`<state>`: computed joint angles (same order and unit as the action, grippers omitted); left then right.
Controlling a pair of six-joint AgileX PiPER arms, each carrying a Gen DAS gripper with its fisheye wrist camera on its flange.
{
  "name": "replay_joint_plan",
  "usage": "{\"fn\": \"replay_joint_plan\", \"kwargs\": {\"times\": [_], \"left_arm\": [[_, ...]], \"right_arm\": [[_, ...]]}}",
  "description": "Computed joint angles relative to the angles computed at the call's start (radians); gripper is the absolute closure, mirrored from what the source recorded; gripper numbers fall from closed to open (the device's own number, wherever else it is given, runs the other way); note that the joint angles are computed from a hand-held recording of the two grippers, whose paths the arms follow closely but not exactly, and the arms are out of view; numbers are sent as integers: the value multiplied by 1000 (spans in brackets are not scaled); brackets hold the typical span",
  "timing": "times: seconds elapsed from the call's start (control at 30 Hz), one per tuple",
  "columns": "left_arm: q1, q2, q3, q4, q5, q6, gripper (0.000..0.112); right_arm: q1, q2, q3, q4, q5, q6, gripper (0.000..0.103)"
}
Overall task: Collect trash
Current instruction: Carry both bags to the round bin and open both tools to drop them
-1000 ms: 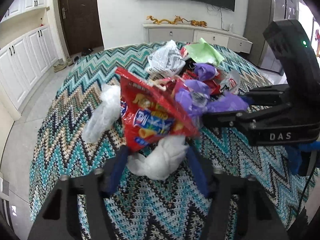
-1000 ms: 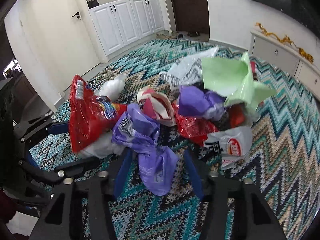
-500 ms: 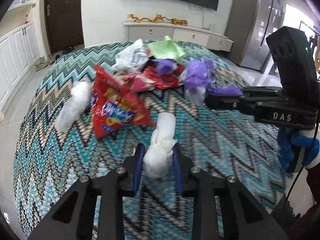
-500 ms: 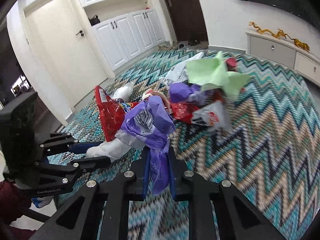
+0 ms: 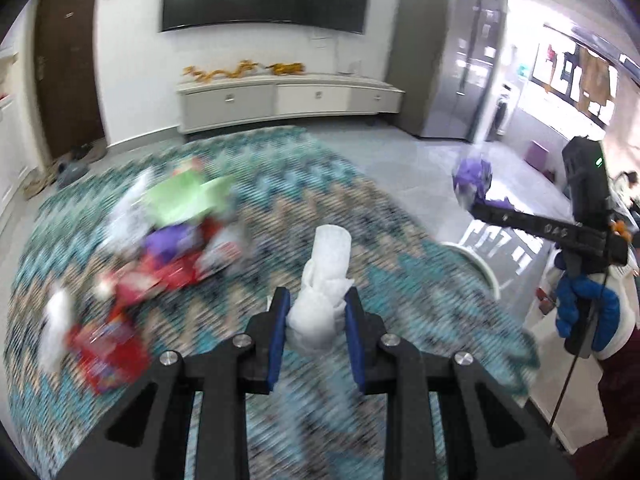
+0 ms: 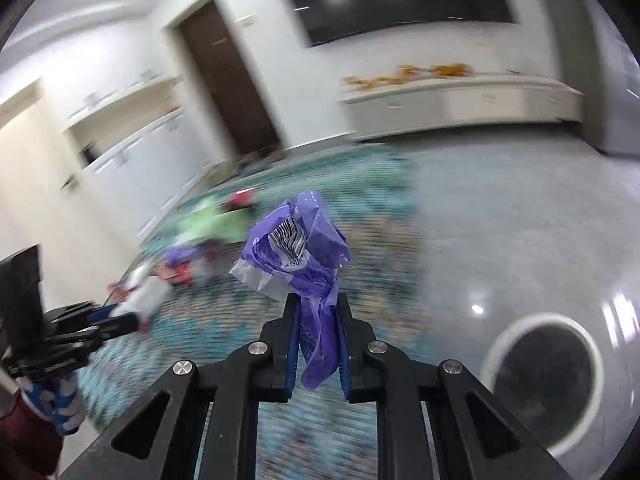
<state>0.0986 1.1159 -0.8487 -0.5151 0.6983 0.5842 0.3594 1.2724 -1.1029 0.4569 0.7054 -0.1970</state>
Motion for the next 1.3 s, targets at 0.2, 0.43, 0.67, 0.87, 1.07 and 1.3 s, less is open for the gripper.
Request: {"fn": "replay_joint_plan", "kwargs": {"times": [0.2, 0.43, 0.67, 0.87, 1.07, 1.3], "left_arm": [[-346, 227, -201, 186, -87, -280, 87], [-557, 594, -581, 296, -21, -515, 86], [-670, 884, -923, 390, 112, -657, 86], [-721, 1092, -1189, 432, 217, -750, 86], [-726, 1248, -1410, 408, 302, -794, 55], [-706, 1249, -1389, 351, 274, -782, 46]], "right_arm": [[-308, -36, 72, -70, 69, 4, 88], [-533, 64, 128, -71, 48, -67, 88], [-683, 202, 112, -52, 16, -145, 87], [-724, 286, 105, -60, -17, -139, 86], [-714, 357, 73, -94, -43, -92, 69], [-744, 331, 86, -107, -56, -66, 55]]}}
